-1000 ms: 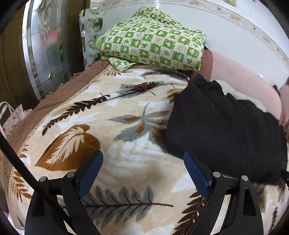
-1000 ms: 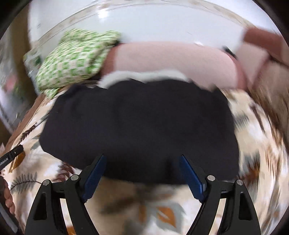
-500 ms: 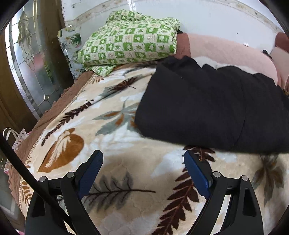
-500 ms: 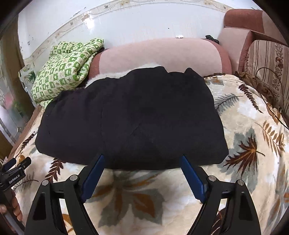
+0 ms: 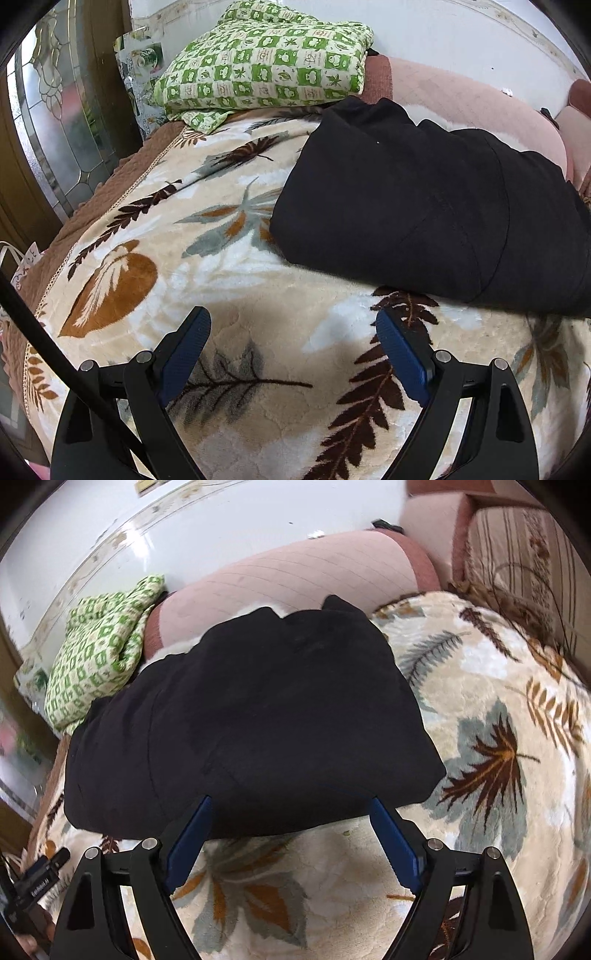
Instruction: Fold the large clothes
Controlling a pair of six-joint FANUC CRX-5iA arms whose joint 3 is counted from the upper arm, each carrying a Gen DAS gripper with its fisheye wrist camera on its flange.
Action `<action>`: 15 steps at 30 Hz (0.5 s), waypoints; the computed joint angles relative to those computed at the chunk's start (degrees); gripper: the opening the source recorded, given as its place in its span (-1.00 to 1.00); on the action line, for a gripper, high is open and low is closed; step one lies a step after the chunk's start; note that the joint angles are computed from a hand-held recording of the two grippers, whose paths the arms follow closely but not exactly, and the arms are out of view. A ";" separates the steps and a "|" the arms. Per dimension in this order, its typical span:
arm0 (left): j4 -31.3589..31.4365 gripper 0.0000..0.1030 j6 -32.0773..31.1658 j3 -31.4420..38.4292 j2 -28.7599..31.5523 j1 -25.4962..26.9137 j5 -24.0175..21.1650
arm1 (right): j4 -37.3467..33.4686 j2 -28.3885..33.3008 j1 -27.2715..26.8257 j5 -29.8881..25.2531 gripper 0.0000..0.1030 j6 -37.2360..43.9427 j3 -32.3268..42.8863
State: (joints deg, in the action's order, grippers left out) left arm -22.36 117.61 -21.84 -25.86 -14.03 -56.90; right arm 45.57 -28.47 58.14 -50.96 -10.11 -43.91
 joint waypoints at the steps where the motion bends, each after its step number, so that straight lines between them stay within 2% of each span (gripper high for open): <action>1: 0.10 0.75 -0.17 -0.04 -0.01 0.08 0.03 | -0.34 -0.13 -0.18 0.29 0.75 -0.15 -0.03; 10: 1.69 0.75 -1.46 -0.69 -0.22 1.22 0.58 | -1.71 -1.42 -1.26 2.02 0.79 -1.98 -0.76; 15: 2.11 0.75 -1.63 -0.81 -0.08 1.52 0.68 | -5.36 -2.36 -2.82 6.11 0.81 -1.34 -1.33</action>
